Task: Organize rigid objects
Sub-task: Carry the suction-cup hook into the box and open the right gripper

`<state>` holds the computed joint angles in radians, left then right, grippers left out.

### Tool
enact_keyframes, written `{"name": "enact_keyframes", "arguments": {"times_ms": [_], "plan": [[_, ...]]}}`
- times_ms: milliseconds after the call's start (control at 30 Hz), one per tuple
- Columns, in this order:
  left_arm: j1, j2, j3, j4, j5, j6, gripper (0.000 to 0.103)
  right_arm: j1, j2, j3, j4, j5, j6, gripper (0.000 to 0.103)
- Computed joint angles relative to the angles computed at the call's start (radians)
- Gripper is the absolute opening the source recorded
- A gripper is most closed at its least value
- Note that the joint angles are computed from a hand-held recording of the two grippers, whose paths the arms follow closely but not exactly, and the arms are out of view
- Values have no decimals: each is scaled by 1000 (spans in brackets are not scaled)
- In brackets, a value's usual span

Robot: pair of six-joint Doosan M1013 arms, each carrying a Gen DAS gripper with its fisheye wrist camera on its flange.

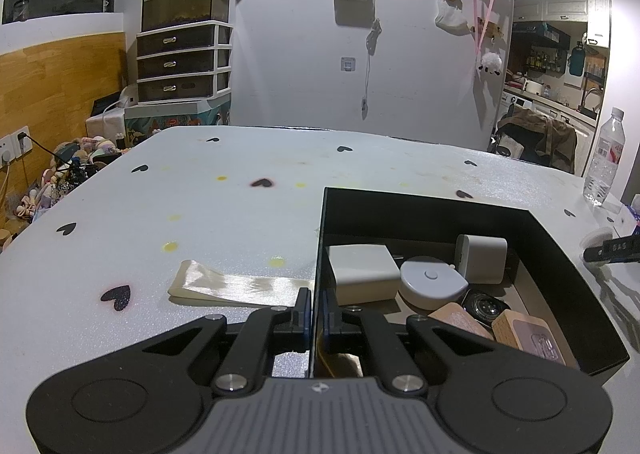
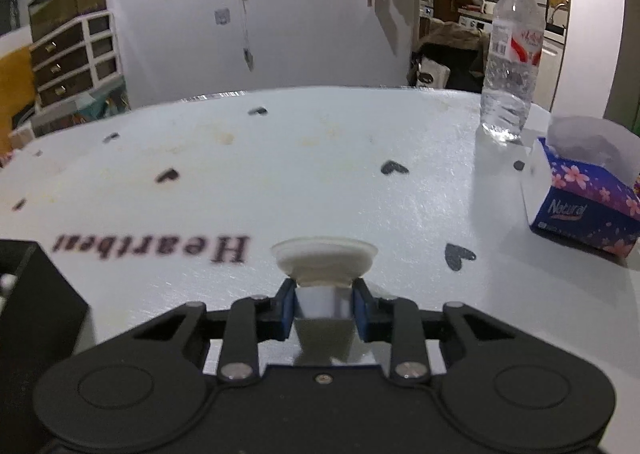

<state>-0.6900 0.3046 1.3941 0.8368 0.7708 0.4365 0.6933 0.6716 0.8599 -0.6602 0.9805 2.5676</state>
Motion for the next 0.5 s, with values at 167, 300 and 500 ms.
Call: {"name": "enact_keyframes", "arguments": {"times_ms": [167,300,500], "plan": [[0,0,0,0,1,1,4,24,-49,42,-7,-139,-27,30],[-2,2,-3,-1,2,-1,4,50,-66,41,46,-259,-136,30],[-2,2,-3,-1,2,0,4,68,-22,-64,344,-296,-459,30]]}}
